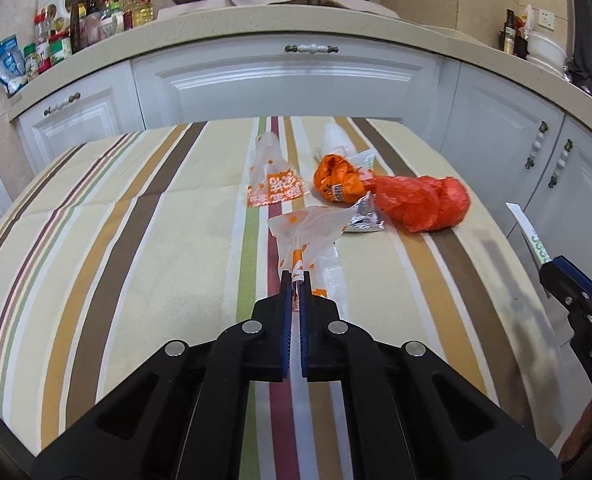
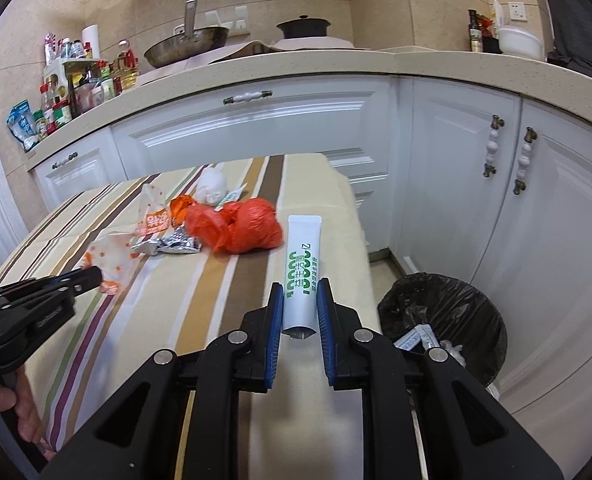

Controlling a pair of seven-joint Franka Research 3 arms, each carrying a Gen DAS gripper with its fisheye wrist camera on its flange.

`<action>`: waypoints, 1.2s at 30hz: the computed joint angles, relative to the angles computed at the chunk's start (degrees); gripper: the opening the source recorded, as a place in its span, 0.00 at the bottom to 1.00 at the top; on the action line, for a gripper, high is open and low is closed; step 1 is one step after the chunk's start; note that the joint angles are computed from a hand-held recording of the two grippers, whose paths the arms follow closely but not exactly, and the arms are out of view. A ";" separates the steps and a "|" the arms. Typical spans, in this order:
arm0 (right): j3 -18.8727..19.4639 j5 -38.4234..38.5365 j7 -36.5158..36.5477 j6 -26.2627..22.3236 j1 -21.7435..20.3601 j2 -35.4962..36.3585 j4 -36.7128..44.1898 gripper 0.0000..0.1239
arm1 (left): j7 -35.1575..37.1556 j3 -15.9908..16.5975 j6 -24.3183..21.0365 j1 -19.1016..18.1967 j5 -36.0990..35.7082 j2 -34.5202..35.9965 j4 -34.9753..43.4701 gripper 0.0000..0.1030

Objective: Collect trash
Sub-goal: 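Grasp the green-printed white tube with the right tool while the left tool grasps the clear orange-printed bag, then carry both items over the bin and open both tools to drop them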

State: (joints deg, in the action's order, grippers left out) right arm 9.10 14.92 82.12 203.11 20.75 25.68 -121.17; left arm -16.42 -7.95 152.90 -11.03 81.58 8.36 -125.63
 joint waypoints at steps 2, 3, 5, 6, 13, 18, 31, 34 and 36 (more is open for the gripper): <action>-0.42 0.42 0.00 0.75 0.09 -0.26 -0.45 0.15 | -0.57 -0.31 0.32 -0.32 0.77 -0.73 -0.21 0.03; -0.98 1.06 -0.27 1.22 0.56 -0.44 -0.74 0.15 | -0.38 -0.48 0.59 -0.42 0.92 -0.91 -0.08 0.03; -2.40 2.87 -1.30 2.44 1.77 -0.85 -1.44 0.15 | -0.33 -0.86 1.11 -0.80 1.77 -0.75 0.65 0.03; -3.05 3.92 -1.82 3.05 2.23 -1.08 -1.81 0.15 | -0.09 -1.06 1.24 -1.07 2.11 -0.41 1.21 0.03; -5.33 9.95 -4.13 5.54 2.76 -2.22 -3.37 0.15 | 3.59 -1.25 4.35 -3.57 2.18 4.89 8.45 0.03; -7.71 16.08 -7.87 6.89 3.39 -1.86 -2.77 0.15 | 7.86 -0.33 5.61 -6.65 -0.04 11.18 16.85 0.03; -9.25 20.27 -10.71 4.88 -0.99 4.83 4.75 0.15 | 34.56 -0.52 1.51 -13.18 -22.05 34.16 47.61 0.03; -9.39 19.59 -10.23 4.02 -2.06 6.56 6.64 0.15 | 39.86 -0.35 -1.15 -14.55 -26.79 38.52 54.05 0.03; -9.33 18.81 -9.70 3.41 -2.95 7.44 7.70 0.15 | 44.03 -0.74 -3.18 -15.04 -30.64 42.02 59.17 0.03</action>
State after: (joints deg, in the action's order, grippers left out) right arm -0.23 33.72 72.42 206.52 17.80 33.12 -113.46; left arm 27.61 -8.69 149.72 -26.07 50.94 50.38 -66.46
